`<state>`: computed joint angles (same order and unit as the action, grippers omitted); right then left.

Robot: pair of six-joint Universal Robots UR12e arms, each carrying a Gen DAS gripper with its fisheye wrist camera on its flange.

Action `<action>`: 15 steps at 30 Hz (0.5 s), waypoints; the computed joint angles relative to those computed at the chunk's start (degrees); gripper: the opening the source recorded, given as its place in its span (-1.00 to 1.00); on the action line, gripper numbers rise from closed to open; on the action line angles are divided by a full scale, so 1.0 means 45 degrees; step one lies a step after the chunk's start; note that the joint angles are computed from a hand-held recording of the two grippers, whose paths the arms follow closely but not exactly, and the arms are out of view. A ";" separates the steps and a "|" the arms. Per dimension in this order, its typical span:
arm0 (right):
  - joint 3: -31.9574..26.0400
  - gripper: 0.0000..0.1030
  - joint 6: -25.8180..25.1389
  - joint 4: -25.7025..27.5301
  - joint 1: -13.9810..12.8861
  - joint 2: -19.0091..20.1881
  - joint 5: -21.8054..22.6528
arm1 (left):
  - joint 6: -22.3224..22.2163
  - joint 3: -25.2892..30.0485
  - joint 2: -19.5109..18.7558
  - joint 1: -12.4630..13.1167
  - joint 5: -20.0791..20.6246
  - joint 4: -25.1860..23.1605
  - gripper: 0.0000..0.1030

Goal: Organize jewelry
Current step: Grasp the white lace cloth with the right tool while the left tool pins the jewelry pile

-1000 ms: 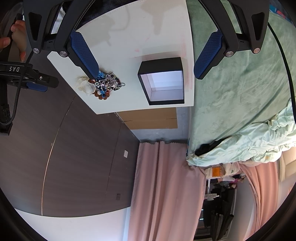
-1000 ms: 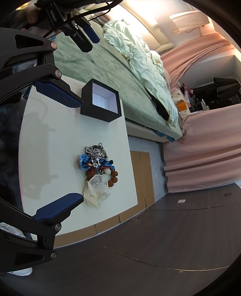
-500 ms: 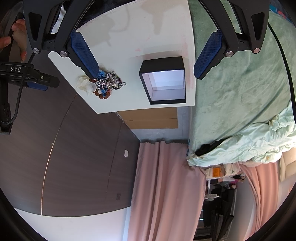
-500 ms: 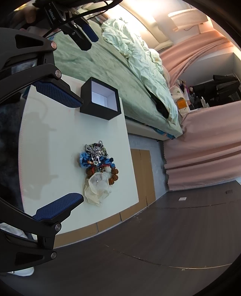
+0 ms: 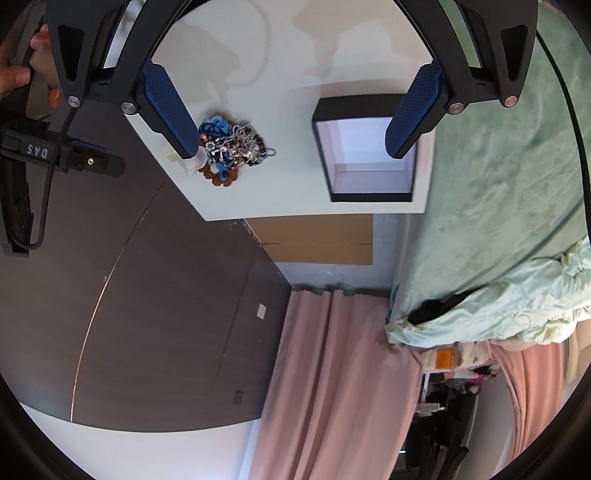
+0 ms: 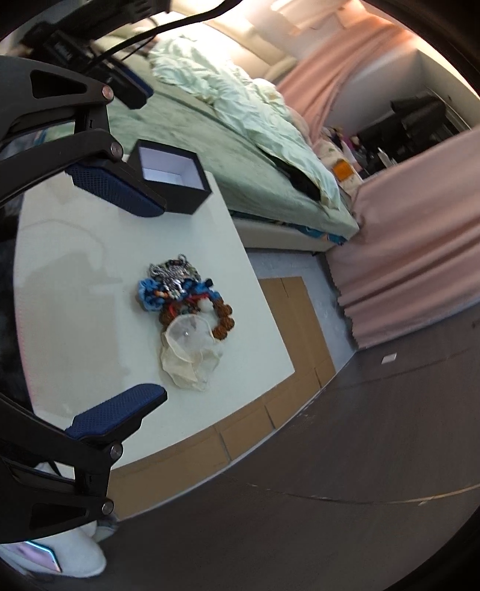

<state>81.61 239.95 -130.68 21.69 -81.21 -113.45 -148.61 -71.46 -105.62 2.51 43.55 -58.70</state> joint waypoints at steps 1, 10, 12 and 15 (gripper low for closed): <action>0.0113 0.59 0.0159 -0.0110 -0.0109 -0.0056 0.0218 | 0.0061 0.0015 -0.0017 -0.0048 -0.0021 -0.0058 0.89; 0.0804 0.37 0.1369 -0.0588 -0.0751 -0.0343 0.1593 | 0.1238 0.0027 -0.0070 -0.0565 -0.0030 -0.0950 0.43; 0.0964 0.30 0.1660 -0.0662 -0.0934 -0.0378 0.2027 | 0.1415 0.0052 -0.0099 -0.0666 0.0004 -0.1189 0.28; 0.1120 0.23 0.1955 -0.0742 -0.1168 -0.0377 0.2515 | 0.1743 0.0163 -0.0188 -0.0853 0.0072 -0.1688 0.03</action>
<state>86.65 248.75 -134.01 16.43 -82.90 -102.14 -140.76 -70.73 -106.47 -1.33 43.87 -66.30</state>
